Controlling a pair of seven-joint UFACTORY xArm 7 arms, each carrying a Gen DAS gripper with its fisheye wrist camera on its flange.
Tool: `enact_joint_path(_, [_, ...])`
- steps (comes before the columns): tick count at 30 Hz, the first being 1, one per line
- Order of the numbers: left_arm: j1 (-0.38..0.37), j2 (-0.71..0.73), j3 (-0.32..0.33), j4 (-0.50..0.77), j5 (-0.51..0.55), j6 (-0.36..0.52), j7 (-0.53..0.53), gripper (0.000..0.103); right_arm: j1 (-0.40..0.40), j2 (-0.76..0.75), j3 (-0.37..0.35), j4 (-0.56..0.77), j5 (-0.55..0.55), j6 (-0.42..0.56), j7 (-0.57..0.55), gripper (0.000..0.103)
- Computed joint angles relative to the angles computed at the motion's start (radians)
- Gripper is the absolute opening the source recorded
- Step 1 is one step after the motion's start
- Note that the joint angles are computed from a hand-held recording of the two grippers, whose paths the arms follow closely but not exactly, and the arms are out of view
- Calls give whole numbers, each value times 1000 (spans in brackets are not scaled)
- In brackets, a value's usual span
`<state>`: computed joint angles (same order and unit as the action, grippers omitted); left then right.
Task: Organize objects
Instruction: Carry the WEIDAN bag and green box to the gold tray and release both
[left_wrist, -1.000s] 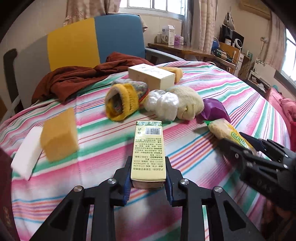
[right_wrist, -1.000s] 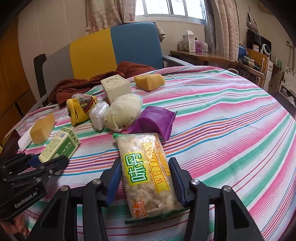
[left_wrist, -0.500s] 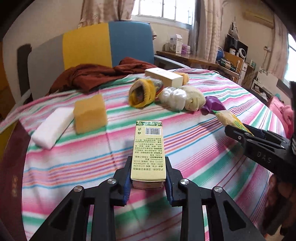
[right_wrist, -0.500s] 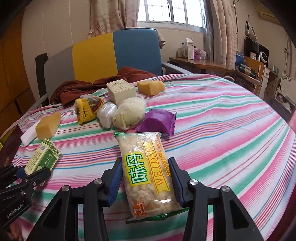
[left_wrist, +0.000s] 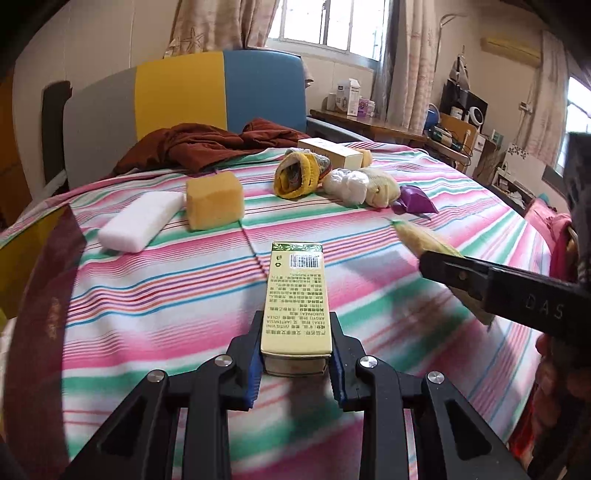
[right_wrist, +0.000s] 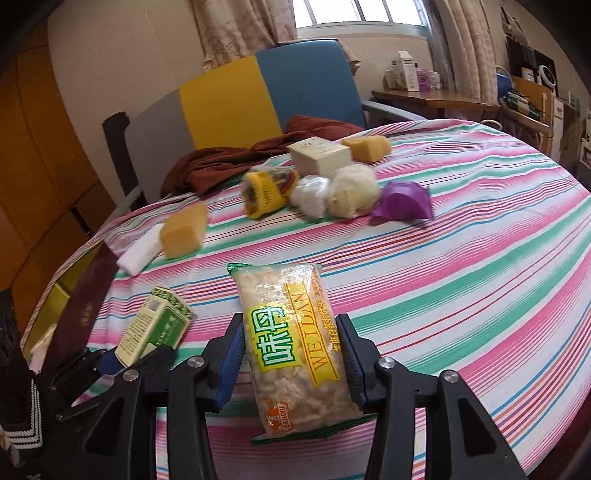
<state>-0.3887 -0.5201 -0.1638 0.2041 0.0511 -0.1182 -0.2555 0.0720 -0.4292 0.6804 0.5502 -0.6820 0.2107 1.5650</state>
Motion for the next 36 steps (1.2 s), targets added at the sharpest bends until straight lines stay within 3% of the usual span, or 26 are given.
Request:
enact_joint_path(5, [-67,-178,102,-89,-10,44,29,30,-5,44,50,56,-21,-6,37,48])
enact_joint_path(11, [-71,-419,150,-175,-39,158,61,30,-18,126,108,155,-134,-1,128,48])
enact_joint_path(15, [-36,-589,187,-210,-68,260,91,30,5,208,125,242,-227,27,170,48])
enact_joint_path(22, [103,-811,259,-230,-114,422,193,30,88,376,124,409,-353,85,175,48])
enact_joint_path(29, [272,-777,363,-182,-166,482,339,30,216,555,81,582,-397,75,96,48])
enact_joint_path(36, [360,-534,458,-54,-220,461,484,30,314,763,74,756,-248,68,-116,48])
